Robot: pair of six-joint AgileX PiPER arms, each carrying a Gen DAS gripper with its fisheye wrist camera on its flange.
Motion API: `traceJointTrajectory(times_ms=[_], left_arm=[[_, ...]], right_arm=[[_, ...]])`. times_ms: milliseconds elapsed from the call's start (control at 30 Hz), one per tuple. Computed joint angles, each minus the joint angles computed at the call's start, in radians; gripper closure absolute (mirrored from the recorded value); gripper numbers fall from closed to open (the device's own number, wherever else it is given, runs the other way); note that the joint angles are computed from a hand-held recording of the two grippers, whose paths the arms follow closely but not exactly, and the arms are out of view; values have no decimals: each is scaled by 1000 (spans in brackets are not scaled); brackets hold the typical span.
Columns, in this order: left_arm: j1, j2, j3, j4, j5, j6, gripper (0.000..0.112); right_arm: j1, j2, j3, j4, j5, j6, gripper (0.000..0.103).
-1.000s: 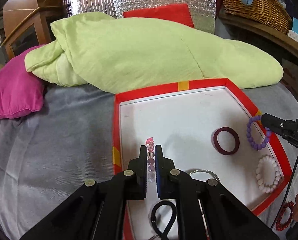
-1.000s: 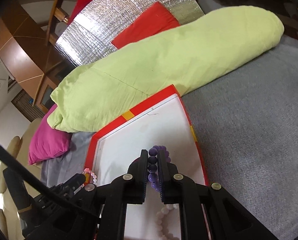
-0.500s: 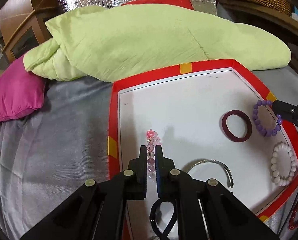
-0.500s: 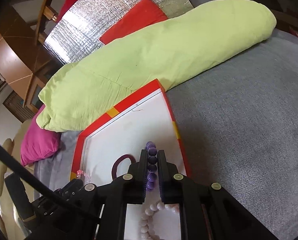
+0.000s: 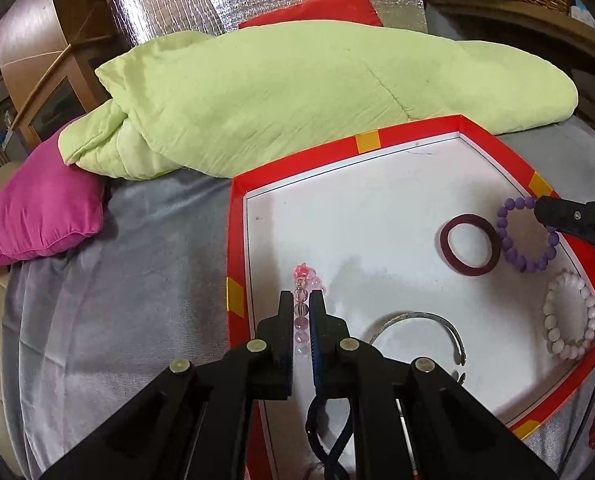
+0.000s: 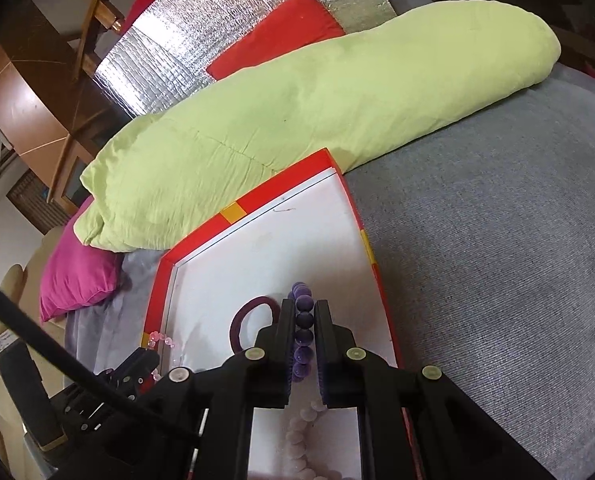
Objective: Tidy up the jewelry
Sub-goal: 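Carry the pink bracelet over the box with the left tool while the right tool carries the purple one, then release the pink bracelet in the box with the left tool while the right tool releases the purple one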
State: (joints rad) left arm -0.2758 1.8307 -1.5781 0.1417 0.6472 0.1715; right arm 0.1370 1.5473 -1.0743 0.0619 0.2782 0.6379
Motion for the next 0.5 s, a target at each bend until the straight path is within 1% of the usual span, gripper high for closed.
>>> traceJointTrajectory(times_ms=[400, 500], left_arm=[[-1, 10, -9, 26, 13, -19, 104], [4, 15, -15, 16, 18, -3, 104]], right_arm=[[21, 3, -8, 11, 19, -21, 93], [29, 10, -17, 21, 28, -34, 93]])
